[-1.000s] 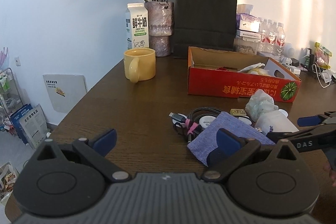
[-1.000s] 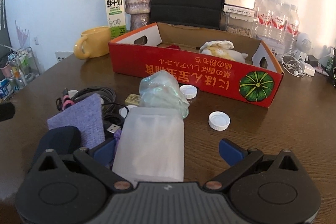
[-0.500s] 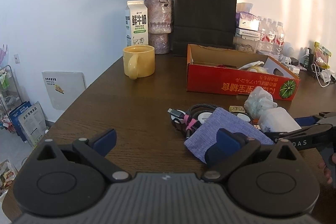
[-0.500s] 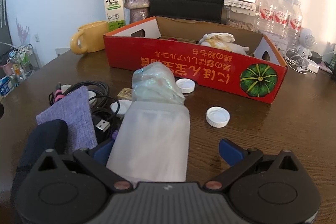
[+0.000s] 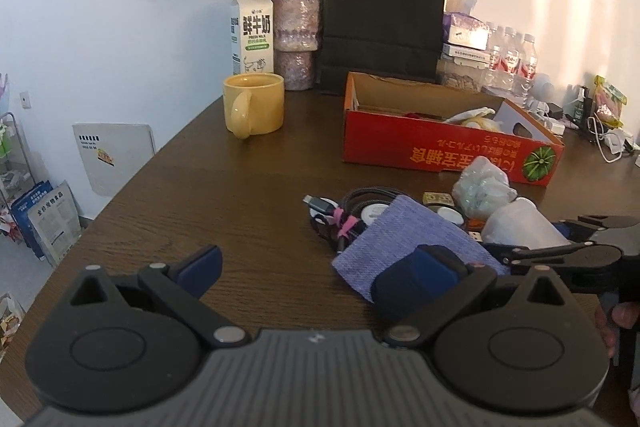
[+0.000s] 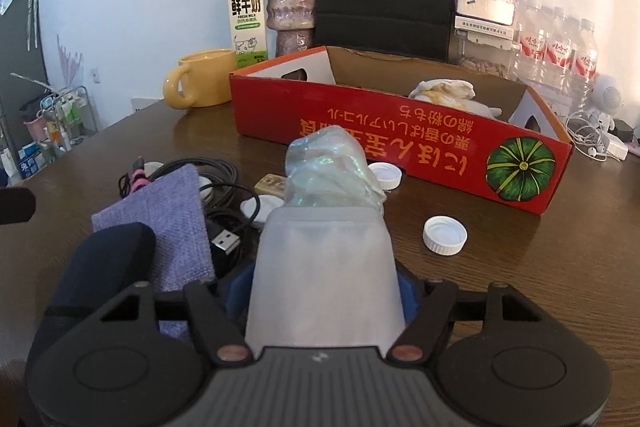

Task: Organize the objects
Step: 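Grasp the frosted plastic container with the right gripper, then grasp the navy glasses case with the left gripper while the right gripper holds the container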

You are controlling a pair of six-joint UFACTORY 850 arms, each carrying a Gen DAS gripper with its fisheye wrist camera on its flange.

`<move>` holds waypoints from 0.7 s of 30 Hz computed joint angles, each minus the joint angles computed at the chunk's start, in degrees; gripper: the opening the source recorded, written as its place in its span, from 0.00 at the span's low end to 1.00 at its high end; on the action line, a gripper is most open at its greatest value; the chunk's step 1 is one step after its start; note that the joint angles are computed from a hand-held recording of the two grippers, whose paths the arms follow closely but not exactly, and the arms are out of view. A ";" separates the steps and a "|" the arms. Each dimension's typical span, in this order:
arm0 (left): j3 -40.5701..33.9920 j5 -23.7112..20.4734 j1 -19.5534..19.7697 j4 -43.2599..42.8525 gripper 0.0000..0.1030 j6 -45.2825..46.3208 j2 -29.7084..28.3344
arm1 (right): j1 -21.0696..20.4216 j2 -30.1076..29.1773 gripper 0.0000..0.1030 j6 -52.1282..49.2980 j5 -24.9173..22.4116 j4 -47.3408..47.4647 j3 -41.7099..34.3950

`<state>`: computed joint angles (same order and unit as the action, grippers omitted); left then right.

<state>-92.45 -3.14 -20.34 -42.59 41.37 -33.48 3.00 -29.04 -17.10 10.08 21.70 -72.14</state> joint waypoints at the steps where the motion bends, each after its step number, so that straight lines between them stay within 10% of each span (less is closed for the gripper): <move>1: 0.03 -0.13 -0.07 0.13 1.00 -0.10 0.10 | 0.02 0.24 0.67 1.57 0.72 -1.57 0.40; 21: -0.27 -4.92 -1.44 9.51 1.00 -9.81 0.59 | 0.05 8.79 0.66 3.39 18.83 -4.52 13.95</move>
<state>-92.72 -8.07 -21.79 -33.07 31.56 -32.89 3.05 -20.25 -13.71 28.90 17.17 -58.19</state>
